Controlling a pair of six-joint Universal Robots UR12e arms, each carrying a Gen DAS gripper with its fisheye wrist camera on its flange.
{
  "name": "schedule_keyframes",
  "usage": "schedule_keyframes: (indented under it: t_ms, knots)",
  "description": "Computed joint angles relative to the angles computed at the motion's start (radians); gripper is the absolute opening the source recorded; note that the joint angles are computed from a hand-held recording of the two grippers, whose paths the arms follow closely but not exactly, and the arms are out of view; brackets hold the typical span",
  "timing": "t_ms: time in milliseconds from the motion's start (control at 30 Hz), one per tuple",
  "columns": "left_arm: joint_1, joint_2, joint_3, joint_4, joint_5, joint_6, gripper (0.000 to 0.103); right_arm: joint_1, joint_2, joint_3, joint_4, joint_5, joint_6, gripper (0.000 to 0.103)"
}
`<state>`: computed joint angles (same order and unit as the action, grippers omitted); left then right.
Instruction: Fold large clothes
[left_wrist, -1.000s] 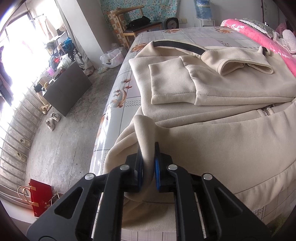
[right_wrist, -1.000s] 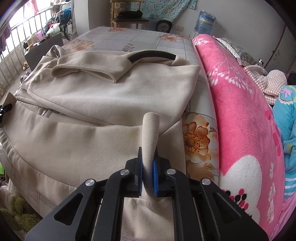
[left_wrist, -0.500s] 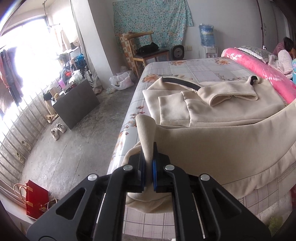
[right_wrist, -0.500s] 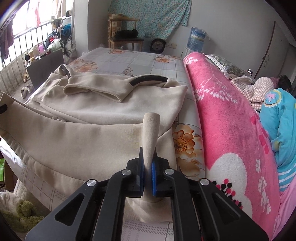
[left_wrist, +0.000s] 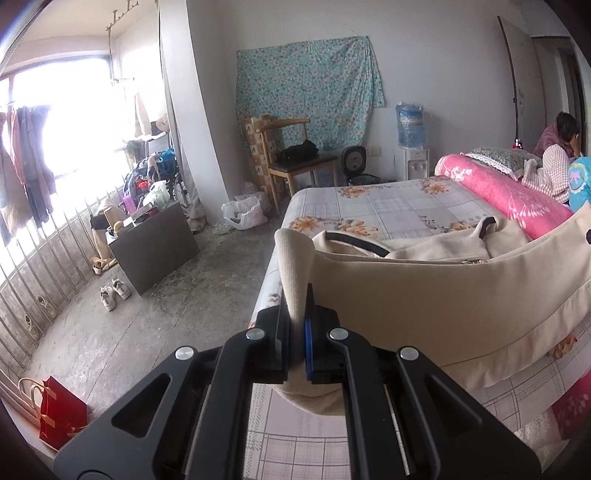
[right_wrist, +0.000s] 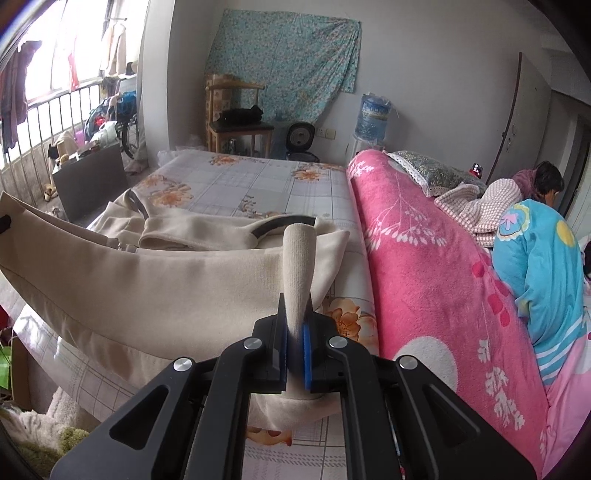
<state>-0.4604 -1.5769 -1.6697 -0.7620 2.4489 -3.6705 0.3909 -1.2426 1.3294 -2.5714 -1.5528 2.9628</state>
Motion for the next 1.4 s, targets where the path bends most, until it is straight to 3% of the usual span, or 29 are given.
schedule_keyframes:
  t_ms: [133, 267, 367, 500, 633, 700, 800, 833, 900, 967, 1067, 1133, 1267, 1367, 1400]
  knots:
    - [0.025, -0.010, 0.011, 0.067, -0.005, 0.063, 0.005, -0.002, 0.020, -0.043, -0.019, 0.001, 0.006, 0.006]
    - [0.078, -0.028, 0.047, 0.145, -0.083, 0.139, 0.005, 0.006, 0.075, -0.135, -0.023, -0.023, -0.028, 0.006]
    - [0.125, -0.053, 0.084, 0.195, -0.137, 0.205, 0.005, 0.007, 0.135, -0.234, -0.018, -0.022, -0.042, 0.006]
    - [0.197, -0.112, 0.149, 0.183, -0.213, 0.255, 0.005, -0.003, 0.247, -0.413, 0.059, 0.010, -0.014, 0.006]
    - [0.272, -0.185, 0.217, 0.085, -0.328, 0.211, 0.012, -0.003, 0.380, -0.601, 0.176, 0.007, 0.001, 0.006]
    - [0.305, -0.217, 0.236, 0.032, -0.397, 0.167, 0.026, -0.001, 0.451, -0.702, 0.276, -0.011, 0.010, 0.012]
    - [0.332, -0.233, 0.233, -0.015, -0.443, 0.098, 0.026, -0.002, 0.521, -0.798, 0.415, -0.025, 0.041, 0.017]
    - [0.337, -0.224, 0.214, 0.016, -0.466, 0.085, 0.026, -0.005, 0.520, -0.789, 0.416, -0.016, 0.059, 0.017]
    - [0.341, -0.201, 0.168, 0.111, -0.514, 0.103, 0.027, -0.018, 0.483, -0.713, 0.350, 0.052, 0.085, 0.017]
    - [0.354, -0.187, 0.150, 0.126, -0.587, 0.127, 0.027, -0.027, 0.463, -0.676, 0.320, 0.118, 0.073, 0.019]
    - [0.388, -0.207, 0.179, 0.052, -0.749, 0.050, 0.027, -0.033, 0.498, -0.744, 0.433, 0.230, 0.032, 0.023]
    - [0.403, -0.232, 0.200, 0.018, -0.813, -0.002, 0.027, -0.037, 0.544, -0.823, 0.531, 0.284, 0.041, 0.024]
    - [0.396, -0.283, 0.253, -0.146, -0.688, -0.085, 0.029, -0.046, 0.622, -0.936, 0.609, 0.209, 0.136, 0.022]
    - [0.415, -0.251, 0.208, -0.119, -0.720, -0.148, 0.024, -0.064, 0.619, -0.924, 0.595, 0.174, 0.246, 0.017]
    - [0.410, -0.242, 0.206, -0.132, -0.690, -0.150, 0.024, -0.062, 0.600, -0.895, 0.570, 0.112, 0.259, 0.019]
